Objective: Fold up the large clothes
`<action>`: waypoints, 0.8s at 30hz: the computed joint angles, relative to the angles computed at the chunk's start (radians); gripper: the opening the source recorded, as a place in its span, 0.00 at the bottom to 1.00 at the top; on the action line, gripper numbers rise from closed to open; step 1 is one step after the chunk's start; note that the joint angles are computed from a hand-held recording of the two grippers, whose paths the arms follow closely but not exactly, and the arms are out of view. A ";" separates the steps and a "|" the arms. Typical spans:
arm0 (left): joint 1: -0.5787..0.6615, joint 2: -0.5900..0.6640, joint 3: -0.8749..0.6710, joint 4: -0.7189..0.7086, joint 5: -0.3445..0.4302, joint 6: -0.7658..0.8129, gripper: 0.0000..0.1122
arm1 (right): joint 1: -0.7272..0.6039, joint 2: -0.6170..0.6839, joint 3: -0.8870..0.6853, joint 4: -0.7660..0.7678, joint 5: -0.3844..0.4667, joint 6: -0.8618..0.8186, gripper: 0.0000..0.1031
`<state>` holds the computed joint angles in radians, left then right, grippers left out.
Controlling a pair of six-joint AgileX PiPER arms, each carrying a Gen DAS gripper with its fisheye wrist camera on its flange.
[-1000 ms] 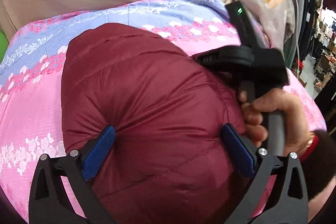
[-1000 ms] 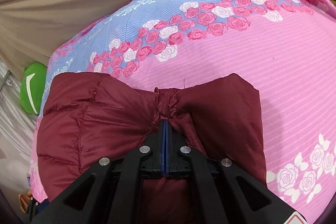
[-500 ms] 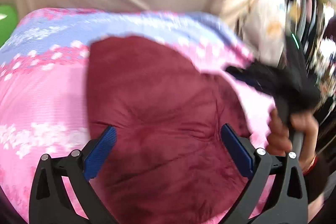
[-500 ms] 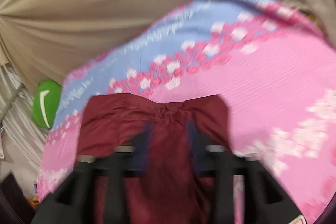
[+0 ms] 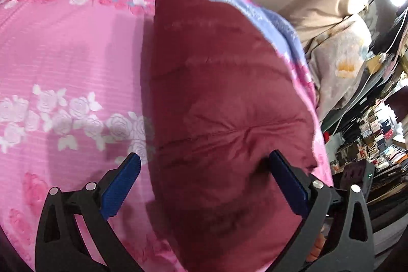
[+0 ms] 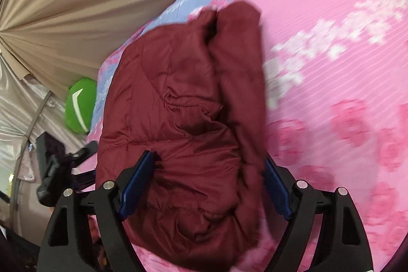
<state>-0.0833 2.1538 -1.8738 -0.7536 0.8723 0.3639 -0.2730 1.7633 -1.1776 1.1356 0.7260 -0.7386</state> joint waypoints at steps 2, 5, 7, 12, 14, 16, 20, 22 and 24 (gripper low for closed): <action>0.003 0.054 -0.049 -0.052 0.041 0.015 0.88 | 0.014 0.030 -0.012 0.049 0.002 -0.022 0.84; 0.023 0.146 -0.151 -0.156 0.138 0.026 0.88 | 0.034 0.047 -0.026 0.079 -0.018 -0.051 0.87; 0.020 0.170 -0.194 -0.158 0.151 0.028 0.88 | 0.043 0.062 -0.048 0.078 -0.016 -0.045 0.87; 0.014 0.233 -0.321 -0.143 0.220 0.009 0.84 | 0.058 0.107 -0.111 0.062 0.023 -0.010 0.73; 0.015 0.213 -0.303 -0.150 0.210 0.050 0.77 | 0.064 0.112 -0.127 0.052 0.026 0.000 0.57; 0.014 0.200 -0.320 -0.148 0.215 0.080 0.64 | 0.095 0.075 -0.115 0.021 -0.018 0.008 0.36; 0.039 0.177 -0.354 -0.207 0.259 0.161 0.54 | 0.194 -0.026 -0.091 -0.070 -0.137 0.070 0.23; 0.052 0.168 -0.392 -0.226 0.292 0.176 0.52 | 0.260 -0.079 -0.088 -0.146 -0.207 0.128 0.21; 0.077 0.138 -0.412 -0.259 0.321 0.207 0.51 | 0.313 -0.122 -0.089 -0.208 -0.264 0.177 0.21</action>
